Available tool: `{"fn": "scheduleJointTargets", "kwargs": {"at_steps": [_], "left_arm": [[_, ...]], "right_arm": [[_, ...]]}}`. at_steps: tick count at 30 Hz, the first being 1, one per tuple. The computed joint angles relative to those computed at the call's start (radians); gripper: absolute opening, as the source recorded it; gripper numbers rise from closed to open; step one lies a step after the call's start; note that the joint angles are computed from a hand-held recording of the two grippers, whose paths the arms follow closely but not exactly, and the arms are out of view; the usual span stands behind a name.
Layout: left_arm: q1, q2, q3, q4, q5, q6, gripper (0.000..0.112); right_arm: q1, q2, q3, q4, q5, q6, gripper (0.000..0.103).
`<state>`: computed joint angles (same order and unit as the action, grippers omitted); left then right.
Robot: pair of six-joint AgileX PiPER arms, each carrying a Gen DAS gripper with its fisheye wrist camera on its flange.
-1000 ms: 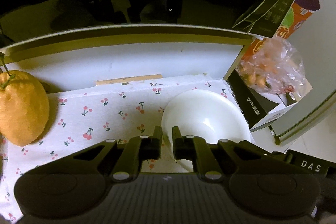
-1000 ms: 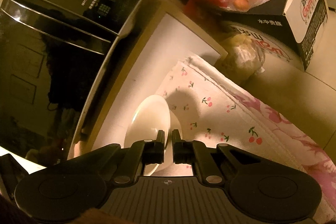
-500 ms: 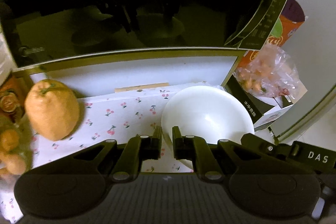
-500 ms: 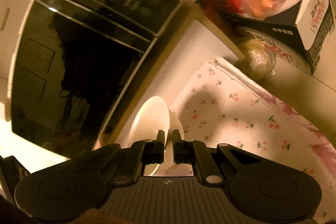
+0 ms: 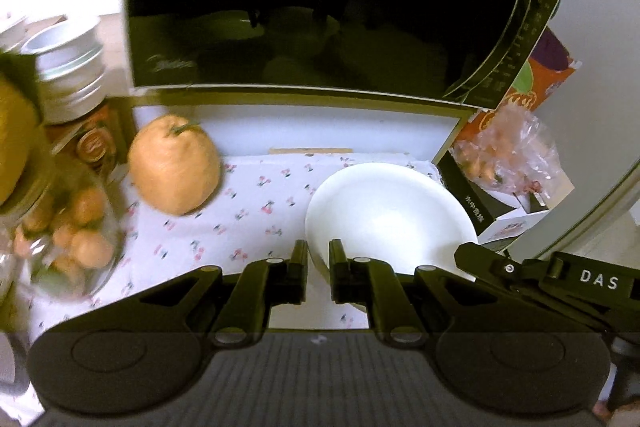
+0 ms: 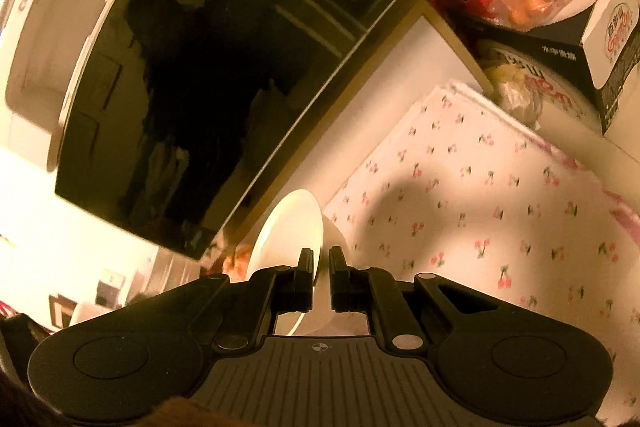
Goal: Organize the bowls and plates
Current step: 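Lift the white bowl with both grippers and carry it toward the bowl stack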
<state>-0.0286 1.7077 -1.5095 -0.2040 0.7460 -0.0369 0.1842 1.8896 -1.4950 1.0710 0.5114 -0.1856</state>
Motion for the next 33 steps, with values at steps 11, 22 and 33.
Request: {"fn": "scheduleJointTargets", "kwargs": {"at_steps": [11,22,33], "left_arm": [[0.078,-0.190,0.266,-0.114,-0.131,0.092,0.010],[0.183,-0.243,0.415,-0.302,-0.193,0.263,0.010],[0.229,-0.265,0.459,-0.387,-0.214,0.385,0.010]], "right_arm": [[0.096,-0.055,0.059,-0.092,-0.042,0.015,0.009],[0.148,-0.036,0.062,-0.071,-0.056,-0.044,0.009],[0.188,-0.023,0.041,-0.165,-0.066,-0.017,0.009]]}}
